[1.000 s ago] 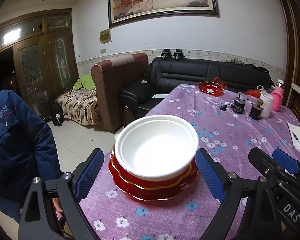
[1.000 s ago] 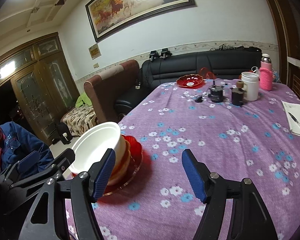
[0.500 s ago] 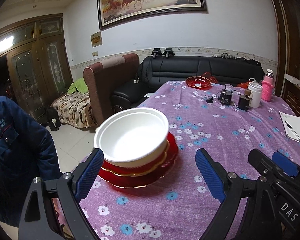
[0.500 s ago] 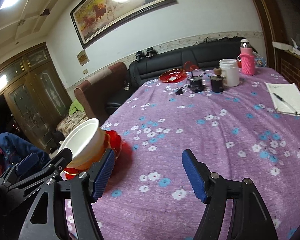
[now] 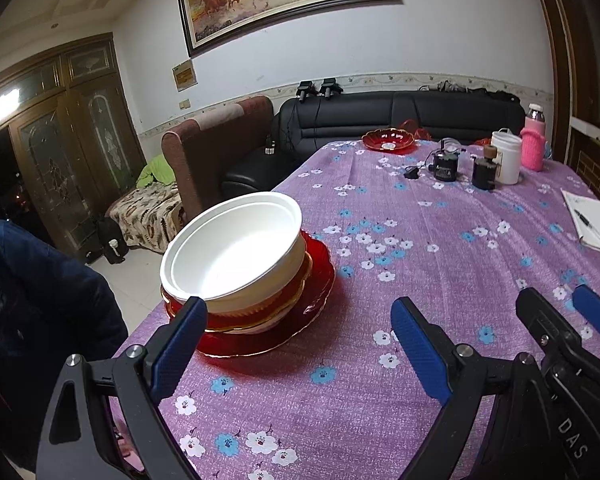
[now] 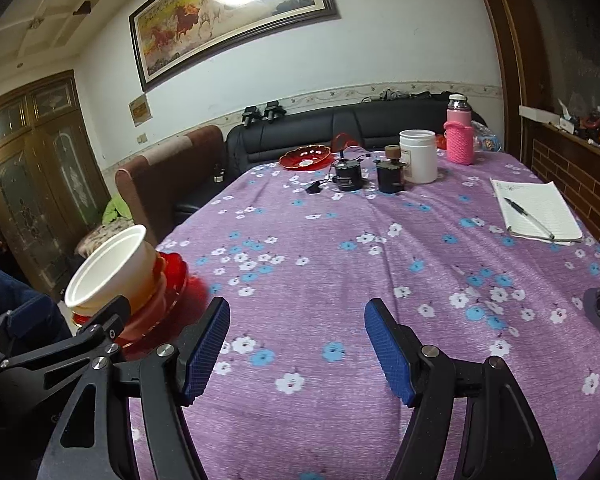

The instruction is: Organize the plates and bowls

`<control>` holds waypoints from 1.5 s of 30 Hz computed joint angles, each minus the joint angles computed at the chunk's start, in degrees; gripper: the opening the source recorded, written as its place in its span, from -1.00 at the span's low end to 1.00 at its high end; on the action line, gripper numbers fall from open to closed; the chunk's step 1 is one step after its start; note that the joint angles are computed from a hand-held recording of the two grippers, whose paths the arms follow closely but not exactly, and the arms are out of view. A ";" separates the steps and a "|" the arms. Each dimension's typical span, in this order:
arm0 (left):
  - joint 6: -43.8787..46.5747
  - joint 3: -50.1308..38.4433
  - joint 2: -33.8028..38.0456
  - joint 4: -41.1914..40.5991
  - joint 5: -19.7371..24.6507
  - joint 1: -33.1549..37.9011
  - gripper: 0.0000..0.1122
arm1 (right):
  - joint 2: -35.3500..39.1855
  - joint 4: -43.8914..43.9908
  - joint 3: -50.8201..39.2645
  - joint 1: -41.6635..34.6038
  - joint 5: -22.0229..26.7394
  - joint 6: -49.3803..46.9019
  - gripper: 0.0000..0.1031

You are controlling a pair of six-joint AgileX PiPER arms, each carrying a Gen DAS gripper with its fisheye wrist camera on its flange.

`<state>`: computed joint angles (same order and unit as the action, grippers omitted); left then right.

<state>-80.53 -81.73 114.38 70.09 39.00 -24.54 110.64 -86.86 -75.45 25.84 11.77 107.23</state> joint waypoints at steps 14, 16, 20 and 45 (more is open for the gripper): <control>1.13 -1.16 1.69 -3.34 -0.90 0.41 0.65 | 0.28 -8.44 1.24 3.80 11.68 4.38 0.50; 1.58 -1.13 1.82 -4.24 -1.56 0.83 0.65 | 0.52 -8.33 1.07 4.44 13.48 3.89 0.55; 1.06 -0.49 1.81 -4.11 -2.29 1.34 0.65 | 1.62 -6.70 -0.02 5.95 18.17 1.47 0.70; -25.35 11.33 -4.53 15.28 -6.75 5.84 0.71 | 6.78 13.35 -11.13 11.51 14.19 -24.04 0.73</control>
<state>-105.88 -70.40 109.85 85.38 32.25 -18.70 117.41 -73.51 -86.58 37.35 25.96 83.19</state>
